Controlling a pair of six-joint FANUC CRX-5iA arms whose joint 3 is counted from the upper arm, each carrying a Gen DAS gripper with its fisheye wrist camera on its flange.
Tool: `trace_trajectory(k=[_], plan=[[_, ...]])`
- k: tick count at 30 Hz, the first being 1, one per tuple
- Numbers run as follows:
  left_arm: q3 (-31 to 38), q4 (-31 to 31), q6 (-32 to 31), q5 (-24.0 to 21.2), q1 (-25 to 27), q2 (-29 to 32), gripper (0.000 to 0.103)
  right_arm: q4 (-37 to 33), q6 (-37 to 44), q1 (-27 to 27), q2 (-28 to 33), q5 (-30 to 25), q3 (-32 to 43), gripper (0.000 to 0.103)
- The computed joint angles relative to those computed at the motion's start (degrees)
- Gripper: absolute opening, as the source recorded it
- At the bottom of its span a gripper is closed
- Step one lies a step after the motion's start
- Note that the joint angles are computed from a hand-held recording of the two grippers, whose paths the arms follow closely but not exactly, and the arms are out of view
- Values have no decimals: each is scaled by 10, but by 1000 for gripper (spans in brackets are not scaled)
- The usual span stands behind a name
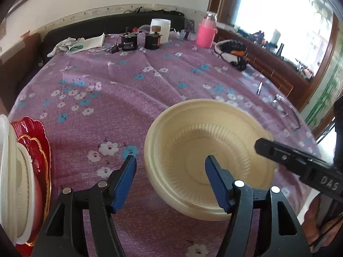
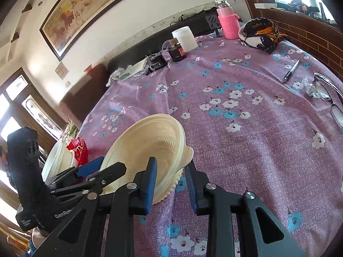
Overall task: Organize plates and bowls
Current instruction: 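Lift the beige bowl with both tools and carry it toward the stack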
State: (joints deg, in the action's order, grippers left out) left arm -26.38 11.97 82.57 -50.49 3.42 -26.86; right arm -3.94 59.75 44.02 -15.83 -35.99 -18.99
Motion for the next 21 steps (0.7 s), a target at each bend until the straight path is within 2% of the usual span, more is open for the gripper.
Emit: trace_trajectory(k=[3, 4, 5, 6, 10, 21], plan=[[-19, 26, -23, 14, 11, -9, 65, 5, -10, 1, 1, 1, -2, 29], [-24, 34, -31, 15, 15, -12, 60, 4, -11, 0, 1, 2, -2, 29], [-25, 40, -36, 15, 18, -10, 47, 0, -8, -1, 2, 1, -1, 29], [-30, 51, -45, 15, 23, -10, 42, 0, -9, -2, 2, 1, -1, 29], [-35, 59, -51, 16, 27, -12, 33, 9, -21, 0, -1, 8, -8, 26], [-30, 38, -40, 24, 9, -27, 33, 19, -32, 4, -20, 22, -19, 22]])
